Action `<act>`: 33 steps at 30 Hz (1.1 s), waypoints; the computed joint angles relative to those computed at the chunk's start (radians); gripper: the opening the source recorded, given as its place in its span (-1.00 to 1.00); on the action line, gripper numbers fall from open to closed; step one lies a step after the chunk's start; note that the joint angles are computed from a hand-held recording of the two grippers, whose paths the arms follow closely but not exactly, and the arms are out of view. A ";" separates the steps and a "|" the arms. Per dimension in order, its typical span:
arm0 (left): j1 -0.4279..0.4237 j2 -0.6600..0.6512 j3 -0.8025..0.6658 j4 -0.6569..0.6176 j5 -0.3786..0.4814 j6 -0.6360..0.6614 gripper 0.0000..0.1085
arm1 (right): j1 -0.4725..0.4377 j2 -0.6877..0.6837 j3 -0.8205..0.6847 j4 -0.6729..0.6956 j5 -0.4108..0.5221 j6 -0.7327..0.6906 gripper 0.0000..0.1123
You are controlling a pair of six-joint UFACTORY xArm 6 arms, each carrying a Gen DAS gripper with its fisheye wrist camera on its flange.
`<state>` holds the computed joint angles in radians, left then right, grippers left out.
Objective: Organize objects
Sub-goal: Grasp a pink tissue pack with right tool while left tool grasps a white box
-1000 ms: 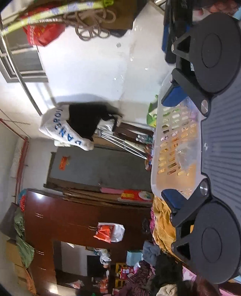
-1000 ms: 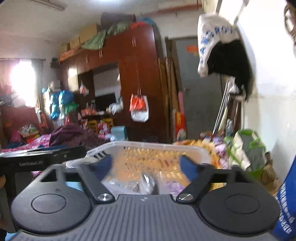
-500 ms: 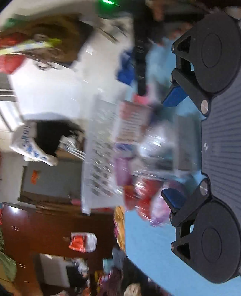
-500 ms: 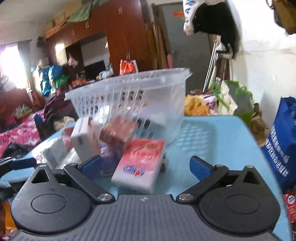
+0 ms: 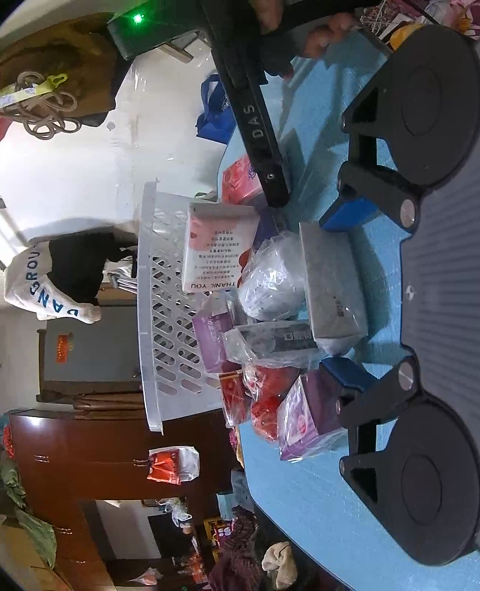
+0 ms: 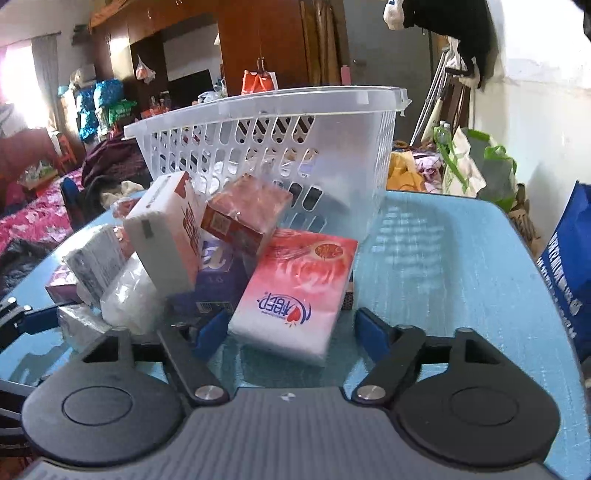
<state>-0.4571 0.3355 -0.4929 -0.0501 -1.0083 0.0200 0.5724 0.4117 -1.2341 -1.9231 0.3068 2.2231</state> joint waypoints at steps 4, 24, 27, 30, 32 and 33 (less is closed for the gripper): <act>0.040 0.028 0.008 0.102 -0.083 -0.046 0.41 | 0.036 -0.048 0.066 -0.163 0.111 0.199 0.09; 0.204 0.144 0.001 0.316 -0.407 -0.175 0.39 | 0.151 -0.121 0.243 -0.389 0.547 0.492 0.06; 0.227 0.146 -0.006 0.332 -0.407 -0.194 0.39 | 0.150 -0.123 0.247 -0.402 0.554 0.504 0.06; 0.259 0.144 -0.018 0.375 -0.392 -0.232 0.39 | 0.159 -0.125 0.263 -0.423 0.579 0.526 0.06; 0.261 0.149 -0.022 0.369 -0.402 -0.234 0.39 | 0.166 -0.131 0.279 -0.447 0.603 0.549 0.06; 0.259 0.153 -0.022 0.360 -0.410 -0.234 0.39 | 0.164 -0.133 0.281 -0.453 0.602 0.557 0.06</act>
<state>-0.1976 0.4889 -0.5149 0.3098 -1.4183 -0.2140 0.7364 0.2790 -0.9534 -2.3762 0.9088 2.7801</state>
